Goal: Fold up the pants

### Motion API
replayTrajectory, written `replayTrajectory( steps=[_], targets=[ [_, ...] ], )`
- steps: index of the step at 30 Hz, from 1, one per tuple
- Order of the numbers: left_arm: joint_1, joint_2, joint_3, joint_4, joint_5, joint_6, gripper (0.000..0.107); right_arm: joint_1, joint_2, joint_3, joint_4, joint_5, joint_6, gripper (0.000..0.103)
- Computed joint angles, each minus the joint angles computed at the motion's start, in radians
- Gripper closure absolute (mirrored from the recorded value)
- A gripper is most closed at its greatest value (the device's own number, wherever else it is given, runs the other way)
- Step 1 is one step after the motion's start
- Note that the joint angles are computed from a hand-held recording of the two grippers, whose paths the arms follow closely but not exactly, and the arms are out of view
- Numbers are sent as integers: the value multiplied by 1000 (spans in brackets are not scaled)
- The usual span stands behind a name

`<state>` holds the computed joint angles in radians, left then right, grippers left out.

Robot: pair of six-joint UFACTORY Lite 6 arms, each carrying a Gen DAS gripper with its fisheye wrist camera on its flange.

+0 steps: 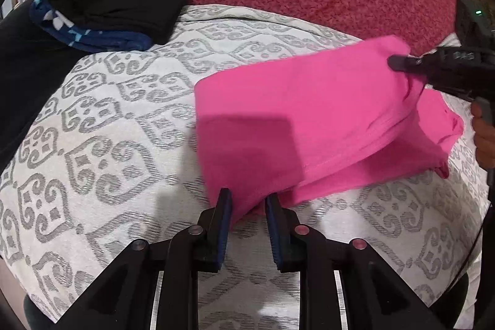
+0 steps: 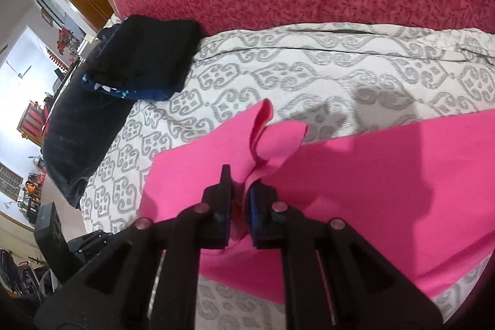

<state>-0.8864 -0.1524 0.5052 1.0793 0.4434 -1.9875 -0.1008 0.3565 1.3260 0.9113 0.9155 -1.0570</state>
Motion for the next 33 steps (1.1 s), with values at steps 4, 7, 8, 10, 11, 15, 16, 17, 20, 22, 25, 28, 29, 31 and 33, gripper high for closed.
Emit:
replayTrajectory(
  steps=[4,7,8,10,11,15,16,17,20,22,25,28,29,31,33],
  targets=[
    [-23,23,30,-22,5,38,84,-30,82,16,-49,-48,29,92],
    [-26,26,48,-54,3,84,84,-64,138,27,-37,-42,23,92],
    [-25,29,52,-59,1,95,84,-71,151,28,-35,-44,18,92],
    [-18,36,57,-66,-8,110,84,-76,152,20,-30,-47,9,92],
    [-17,43,60,-72,-10,117,83,-77,151,17,-28,-47,3,91],
    [-9,49,65,-113,-16,167,81,-67,153,6,-72,-92,31,80],
    [-6,41,62,-129,-20,186,81,-62,158,6,-100,-112,52,79],
    [-4,32,58,-147,-20,205,81,-67,162,4,-103,-114,48,79],
    [6,14,58,-207,-8,272,81,-102,158,4,-106,-102,33,79],
    [10,-4,62,-265,2,320,80,-119,135,-2,-139,-125,52,78],
    [-2,-31,76,-305,20,344,80,-132,85,-34,-187,-176,87,78],
    [-38,-31,123,-289,51,342,80,-168,71,-45,-130,-91,14,78],
    [-46,-14,151,-283,55,352,79,-171,60,-59,-116,-72,-4,77],
    [-45,42,207,-276,57,370,74,-157,48,-81,-112,-67,-18,71],
    [-25,109,257,-268,35,386,74,-117,34,-118,-157,-120,-6,62]
  ],
)
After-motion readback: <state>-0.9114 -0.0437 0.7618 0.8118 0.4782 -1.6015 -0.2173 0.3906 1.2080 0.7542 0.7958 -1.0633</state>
